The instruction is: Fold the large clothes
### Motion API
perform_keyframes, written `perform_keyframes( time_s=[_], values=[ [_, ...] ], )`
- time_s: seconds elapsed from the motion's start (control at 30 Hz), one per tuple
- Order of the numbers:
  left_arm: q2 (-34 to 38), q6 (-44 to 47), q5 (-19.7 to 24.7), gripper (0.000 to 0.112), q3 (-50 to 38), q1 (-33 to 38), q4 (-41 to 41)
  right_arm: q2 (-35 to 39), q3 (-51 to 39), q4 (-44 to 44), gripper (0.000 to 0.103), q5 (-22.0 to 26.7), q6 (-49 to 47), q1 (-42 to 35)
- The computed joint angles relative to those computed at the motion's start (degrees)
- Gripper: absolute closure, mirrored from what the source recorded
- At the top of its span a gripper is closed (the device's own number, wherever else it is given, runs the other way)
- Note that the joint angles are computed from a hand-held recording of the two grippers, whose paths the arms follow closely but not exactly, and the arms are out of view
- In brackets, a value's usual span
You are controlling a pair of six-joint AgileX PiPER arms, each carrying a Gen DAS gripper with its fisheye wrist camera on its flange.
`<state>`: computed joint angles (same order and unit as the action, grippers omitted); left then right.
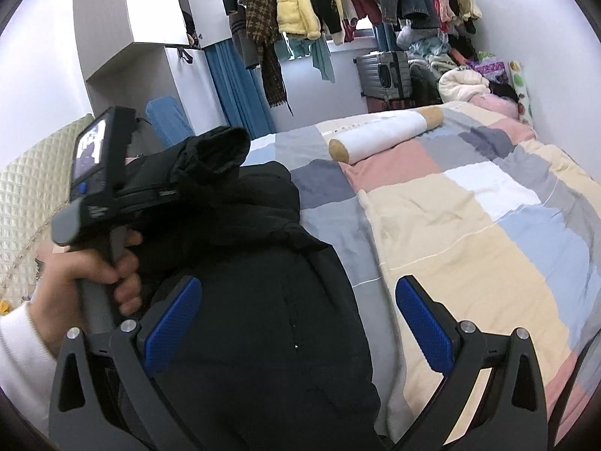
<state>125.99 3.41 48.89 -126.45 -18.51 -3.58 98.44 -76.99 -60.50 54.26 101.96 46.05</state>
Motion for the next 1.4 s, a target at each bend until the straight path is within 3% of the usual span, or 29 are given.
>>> perform_keyframes(
  time_s=[0.13,0.23,0.27,0.3,0.37,0.57,0.73,0.83,1.0,1.17,1.27,1.4],
  values=[
    [-6.0,3.9,-2.4,0.096,8.8,0.2,1.5,-0.4,-0.1,-0.1,0.0,1.3,0.1,0.7],
    [-10.8,7.0,-3.9,0.064,17.5,0.6,3.0,-1.1,0.1,-0.7,0.0,1.8,0.9,1.7],
    [-12.7,8.2,-5.7,0.045,21.2,0.9,2.6,-1.1,0.0,-0.8,0.0,2.0,0.9,2.1],
    [-15.0,9.6,-8.3,0.038,25.7,1.3,2.3,-1.0,-0.2,-1.0,0.0,2.4,0.9,2.6],
    [-19.7,13.6,-14.0,0.038,34.3,2.9,-0.3,-0.7,-0.7,-1.7,0.0,3.4,0.3,3.8],
    [-29.6,29.8,-15.8,0.038,46.9,11.4,-18.7,-0.4,-0.8,-1.6,0.001,0.3,-0.5,3.9],
    [-39.0,50.8,-12.8,0.038,57.2,23.9,-40.9,-1.4,0.4,-0.7,0.001,-5.3,0.1,2.5],
    [-41.3,58.4,-10.7,0.038,60.1,30.6,-47.8,-1.5,-0.2,0.3,0.001,-9.6,0.4,0.5],
    [-40.1,61.9,-3.8,0.038,59.0,39.9,-53.9,2.5,-7.2,5.6,0.001,-15.7,-8.6,-3.6],
    [-37.8,64.0,-5.0,0.038,58.2,41.9,-55.8,11.0,-18.5,20.6,0.004,-21.5,-25.2,-11.1],
    [-35.7,62.9,-4.9,0.038,56.6,41.0,-55.0,17.2,-25.3,31.6,0.01,-20.5,-34.5,-15.3],
    [-35.2,64.0,-5.1,0.038,56.7,40.7,-55.7,24.2,-31.6,37.1,0.012,-18.9,-38.9,-19.1]
  ],
)
